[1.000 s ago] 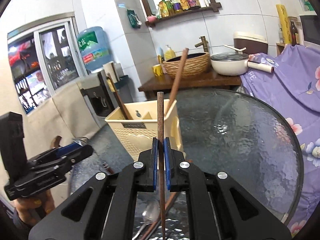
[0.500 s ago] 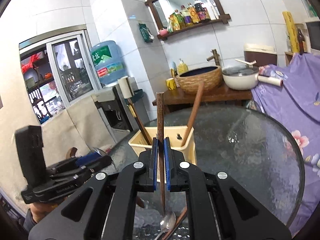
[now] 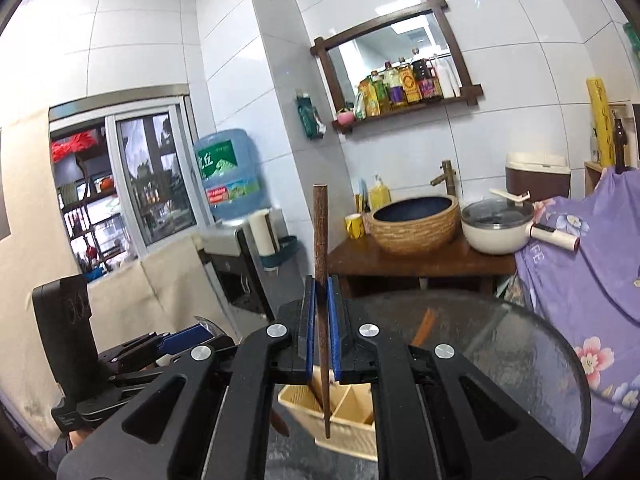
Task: Organize utensils
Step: 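Lift the spoon and chopstick upright and carry both over the cream holder, then lower the spoon and chopstick into the holder and open both tools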
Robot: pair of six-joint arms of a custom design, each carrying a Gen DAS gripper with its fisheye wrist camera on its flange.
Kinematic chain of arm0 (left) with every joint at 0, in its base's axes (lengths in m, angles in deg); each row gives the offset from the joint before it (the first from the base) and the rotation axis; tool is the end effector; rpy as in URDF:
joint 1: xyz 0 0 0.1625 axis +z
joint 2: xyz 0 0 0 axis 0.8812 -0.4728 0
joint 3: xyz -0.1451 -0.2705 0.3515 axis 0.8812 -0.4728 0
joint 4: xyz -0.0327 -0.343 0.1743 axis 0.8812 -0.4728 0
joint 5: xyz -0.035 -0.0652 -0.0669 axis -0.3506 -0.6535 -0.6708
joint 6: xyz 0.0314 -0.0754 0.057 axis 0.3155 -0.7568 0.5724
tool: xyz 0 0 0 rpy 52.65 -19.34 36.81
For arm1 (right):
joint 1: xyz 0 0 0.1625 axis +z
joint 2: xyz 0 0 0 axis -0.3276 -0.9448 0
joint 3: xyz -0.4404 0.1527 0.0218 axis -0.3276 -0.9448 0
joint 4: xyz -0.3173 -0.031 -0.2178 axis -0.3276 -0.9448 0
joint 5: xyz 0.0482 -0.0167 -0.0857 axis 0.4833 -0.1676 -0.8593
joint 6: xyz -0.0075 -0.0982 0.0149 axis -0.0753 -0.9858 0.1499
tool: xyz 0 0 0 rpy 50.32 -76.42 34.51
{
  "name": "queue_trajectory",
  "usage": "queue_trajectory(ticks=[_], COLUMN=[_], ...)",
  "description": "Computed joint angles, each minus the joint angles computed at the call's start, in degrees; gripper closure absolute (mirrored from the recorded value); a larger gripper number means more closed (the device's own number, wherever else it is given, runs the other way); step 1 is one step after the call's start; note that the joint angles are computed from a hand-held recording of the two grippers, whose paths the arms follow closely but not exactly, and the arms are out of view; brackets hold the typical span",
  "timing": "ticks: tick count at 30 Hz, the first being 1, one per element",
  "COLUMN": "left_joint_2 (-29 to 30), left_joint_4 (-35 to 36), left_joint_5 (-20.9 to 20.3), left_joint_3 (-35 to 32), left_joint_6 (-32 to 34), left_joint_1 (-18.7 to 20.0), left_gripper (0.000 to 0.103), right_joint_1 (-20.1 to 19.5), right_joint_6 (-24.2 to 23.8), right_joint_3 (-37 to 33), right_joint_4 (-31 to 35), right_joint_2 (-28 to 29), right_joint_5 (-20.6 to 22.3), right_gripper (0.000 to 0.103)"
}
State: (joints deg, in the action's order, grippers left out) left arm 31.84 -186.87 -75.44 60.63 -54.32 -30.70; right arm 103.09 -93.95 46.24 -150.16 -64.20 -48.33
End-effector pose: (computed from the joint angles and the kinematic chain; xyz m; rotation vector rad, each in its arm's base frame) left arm -0.4847 -0.5534 0.0275 0.5333 2.0807 -1.4917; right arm 0.1044 -0.6748 0.4858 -1.1639 2.5521 -1.3672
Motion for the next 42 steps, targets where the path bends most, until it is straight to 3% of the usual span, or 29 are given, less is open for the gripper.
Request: queue_trajectory(ticks=[5, 13, 26, 32, 33, 34, 35, 36, 39, 42], left_joint_2=[2.5, 4.7, 5.2, 5.9, 6.0, 6.2, 6.5, 7.0, 7.6, 6.8], left_joint_4=[-0.2, 5.8, 14.6, 13.2, 12.5, 11.8, 10.8, 8.5, 4.2, 3.3], left_joint_5=[1.5, 0.9, -0.1, 1.0, 0.9, 1.3, 1.8, 2.8, 4.0, 5.1], left_joint_3=[-6.7, -6.6, -3.5, -3.8, -3.8, -4.0, -4.2, -4.6, -3.9, -0.1], left_joint_6=[3.1, -5.2, -15.1, -13.0, -12.4, -11.6, -10.5, -8.0, -4.1, -5.4], left_joint_1=[1.9, 5.4, 7.9, 7.5, 7.4, 7.1, 6.9, 6.4, 5.2, 3.7], left_gripper=[0.057, 0.057, 0.057, 0.056, 0.05, 0.041, 0.036, 0.029, 0.021, 0.015], right_joint_1=[1.3, -0.8, -2.7, -2.9, -2.9, -3.0, -3.0, -3.3, -3.8, -4.5], right_joint_6=[0.9, 1.2, 0.2, 0.8, 0.4, -0.1, -0.4, -0.9, -2.9, -4.4], right_joint_3=[-1.5, -0.5, 1.7, 1.1, 1.5, 2.2, 3.0, 4.3, 7.1, 10.4], right_joint_4=[-6.3, -7.1, -8.4, -7.4, -7.9, -9.2, -10.5, -12.5, -14.8, -15.2], right_joint_2=[3.3, 7.6, 9.0, 9.0, 8.9, 8.6, 8.3, 7.8, 6.1, 4.1], right_joint_5=[-3.0, -9.0, -11.4, -10.8, -10.7, -10.6, -10.4, -9.4, -8.6, -10.5], right_gripper=[0.096, 0.096, 0.096, 0.095, 0.093, 0.083, 0.064, 0.055, 0.051, 0.051])
